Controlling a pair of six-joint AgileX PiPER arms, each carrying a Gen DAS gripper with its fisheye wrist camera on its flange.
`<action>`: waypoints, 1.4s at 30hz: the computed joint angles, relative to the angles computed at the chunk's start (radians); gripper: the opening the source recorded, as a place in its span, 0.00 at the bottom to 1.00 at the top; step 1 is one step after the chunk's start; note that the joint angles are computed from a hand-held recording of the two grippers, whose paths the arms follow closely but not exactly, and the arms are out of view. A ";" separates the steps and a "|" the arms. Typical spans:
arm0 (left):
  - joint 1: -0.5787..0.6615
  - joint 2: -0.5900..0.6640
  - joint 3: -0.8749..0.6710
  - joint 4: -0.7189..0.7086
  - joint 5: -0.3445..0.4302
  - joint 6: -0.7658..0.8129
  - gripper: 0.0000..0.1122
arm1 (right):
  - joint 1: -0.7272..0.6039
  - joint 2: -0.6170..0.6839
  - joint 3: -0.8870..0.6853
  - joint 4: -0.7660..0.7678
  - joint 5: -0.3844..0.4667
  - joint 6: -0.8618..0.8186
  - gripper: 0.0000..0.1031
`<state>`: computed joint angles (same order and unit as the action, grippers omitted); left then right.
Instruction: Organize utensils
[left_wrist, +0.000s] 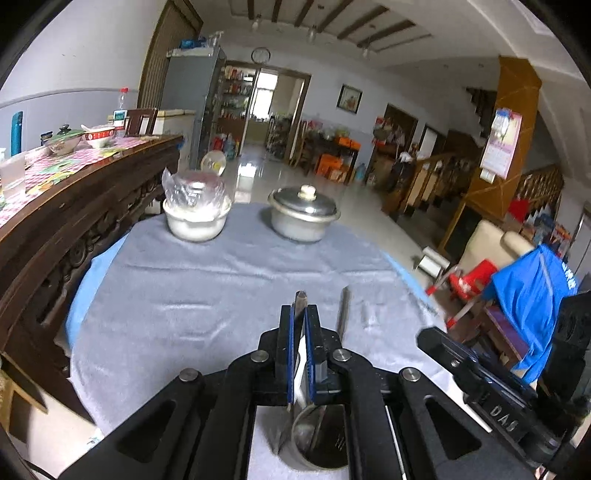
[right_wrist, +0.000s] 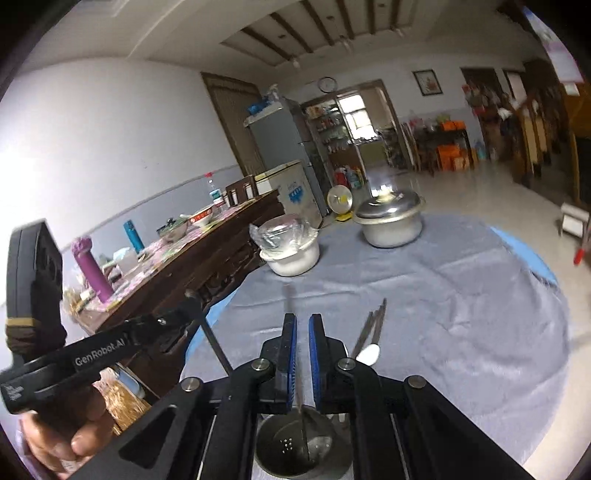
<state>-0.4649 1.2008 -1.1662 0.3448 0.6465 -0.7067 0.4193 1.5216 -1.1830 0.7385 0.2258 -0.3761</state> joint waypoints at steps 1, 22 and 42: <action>0.017 -0.002 0.007 -0.020 -0.012 0.013 0.05 | -0.025 -0.006 0.004 0.081 0.021 -0.071 0.09; 0.097 -0.062 -0.093 -0.151 0.020 0.171 0.05 | -0.112 -0.059 0.072 0.202 0.011 -0.133 0.09; -0.221 -0.064 -0.209 0.158 0.190 -0.016 0.05 | -0.108 -0.102 0.123 0.224 0.020 -0.154 0.09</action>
